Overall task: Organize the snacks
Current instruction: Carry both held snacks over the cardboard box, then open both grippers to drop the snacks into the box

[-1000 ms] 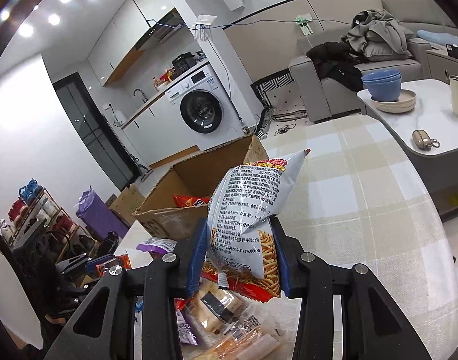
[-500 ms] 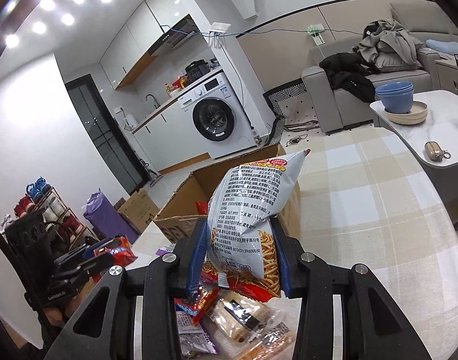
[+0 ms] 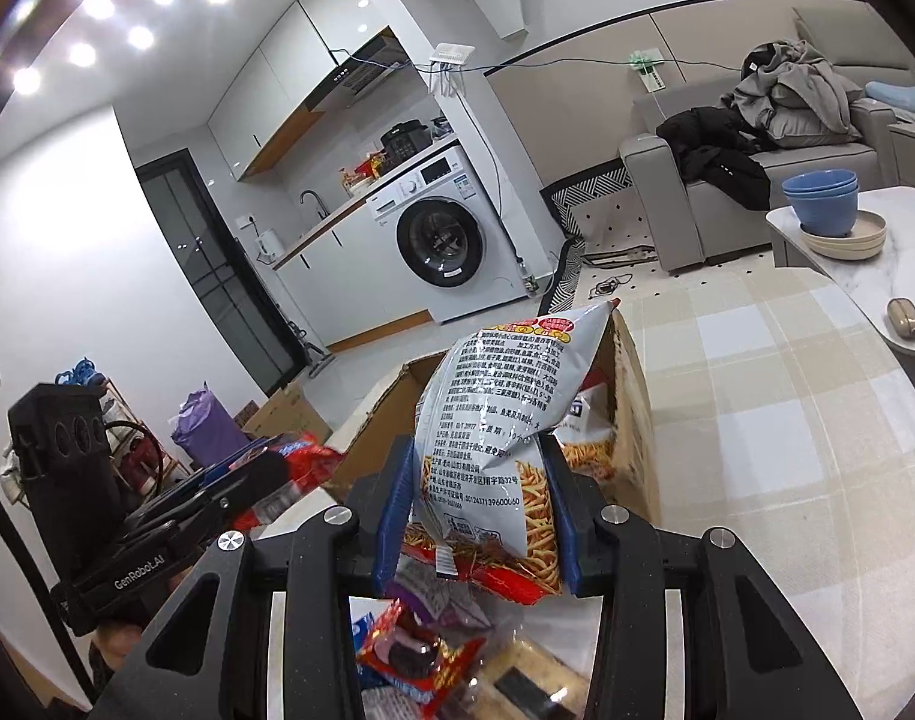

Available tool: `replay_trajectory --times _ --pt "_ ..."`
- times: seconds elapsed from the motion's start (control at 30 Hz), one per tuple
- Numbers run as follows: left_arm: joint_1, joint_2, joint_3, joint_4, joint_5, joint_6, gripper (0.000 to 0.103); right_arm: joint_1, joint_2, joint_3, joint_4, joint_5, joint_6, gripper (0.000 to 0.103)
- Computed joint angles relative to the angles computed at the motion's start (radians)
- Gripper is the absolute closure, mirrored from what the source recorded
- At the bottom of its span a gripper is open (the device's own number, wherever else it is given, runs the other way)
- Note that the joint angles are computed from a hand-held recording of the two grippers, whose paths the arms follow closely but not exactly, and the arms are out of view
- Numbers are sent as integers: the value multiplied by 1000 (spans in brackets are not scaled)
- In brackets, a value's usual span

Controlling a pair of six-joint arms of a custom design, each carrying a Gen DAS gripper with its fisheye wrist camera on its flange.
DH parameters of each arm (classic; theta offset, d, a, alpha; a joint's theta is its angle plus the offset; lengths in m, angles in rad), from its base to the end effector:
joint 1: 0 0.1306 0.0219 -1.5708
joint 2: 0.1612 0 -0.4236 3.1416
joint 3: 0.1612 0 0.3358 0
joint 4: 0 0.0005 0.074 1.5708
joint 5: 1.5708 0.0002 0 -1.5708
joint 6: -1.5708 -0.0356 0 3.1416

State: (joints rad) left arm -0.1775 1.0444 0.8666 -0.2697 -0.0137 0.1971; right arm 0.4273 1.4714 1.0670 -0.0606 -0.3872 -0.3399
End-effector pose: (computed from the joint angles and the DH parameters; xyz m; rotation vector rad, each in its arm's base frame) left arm 0.2951 -0.0530 0.4193 -0.0286 2.0252 -0.2237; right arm 0.4063 0.1992 0.3731 -0.3450 2.0834 0.8653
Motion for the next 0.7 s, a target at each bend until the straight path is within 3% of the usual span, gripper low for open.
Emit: replay_trajectory --times 0.37,0.53,0.6,0.7 --pt "-25 186 116 27 -62 28 62 28 109 129 -48 59 -21 63" --pt "-34 252 141 18 -94 22 61 37 147 185 -141 79 18 61" --pt "-32 270 145 19 -103 18 60 38 157 203 -189 69 28 56" --pt "-24 271 151 15 -82 19 53 33 142 180 -168 61 39 49"
